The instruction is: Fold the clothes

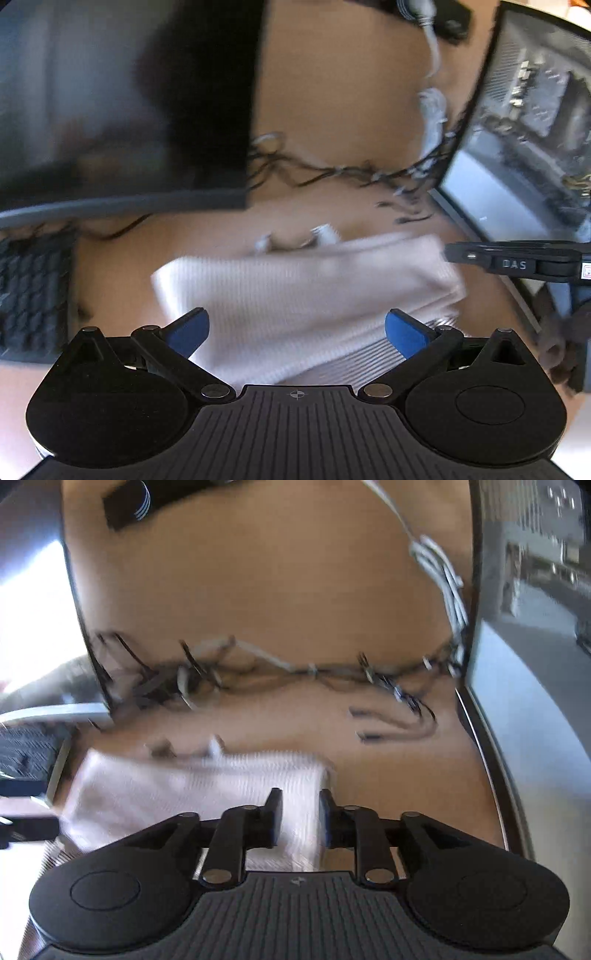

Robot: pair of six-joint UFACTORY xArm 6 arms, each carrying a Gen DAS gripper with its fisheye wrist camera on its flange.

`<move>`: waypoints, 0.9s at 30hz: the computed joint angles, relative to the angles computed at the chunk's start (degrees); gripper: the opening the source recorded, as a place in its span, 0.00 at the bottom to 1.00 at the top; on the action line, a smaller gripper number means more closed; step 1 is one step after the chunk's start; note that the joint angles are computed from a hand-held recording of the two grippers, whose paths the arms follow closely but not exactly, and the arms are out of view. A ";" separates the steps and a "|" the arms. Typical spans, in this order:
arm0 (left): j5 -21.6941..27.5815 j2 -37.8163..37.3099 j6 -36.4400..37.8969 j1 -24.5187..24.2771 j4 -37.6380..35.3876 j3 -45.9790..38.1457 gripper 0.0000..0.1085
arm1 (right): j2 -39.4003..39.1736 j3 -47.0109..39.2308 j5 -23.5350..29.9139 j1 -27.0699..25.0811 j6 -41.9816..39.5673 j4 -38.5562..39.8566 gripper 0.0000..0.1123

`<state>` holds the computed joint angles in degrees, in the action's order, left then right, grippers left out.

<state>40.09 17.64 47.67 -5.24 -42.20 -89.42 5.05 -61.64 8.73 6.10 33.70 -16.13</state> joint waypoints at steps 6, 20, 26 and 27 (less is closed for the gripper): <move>5.86 10.58 -9.71 -0.16 6.57 -11.00 0.95 | 5.56 -3.86 0.24 3.32 -14.66 19.10 0.36; 5.10 13.88 -2.34 0.52 -0.98 -16.46 0.95 | 9.34 -7.19 1.19 6.04 -30.67 39.28 0.79; 8.56 20.91 -12.27 0.75 6.16 -24.49 0.95 | 9.45 -8.18 2.26 6.47 -40.18 50.93 0.90; 8.15 20.71 -11.68 0.66 6.23 -24.02 0.95 | 9.59 -8.46 2.44 6.55 -41.55 52.60 0.91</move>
<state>48.23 38.36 35.99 -4.58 -35.97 -113.43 14.64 -70.10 11.16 12.65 -7.84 36.47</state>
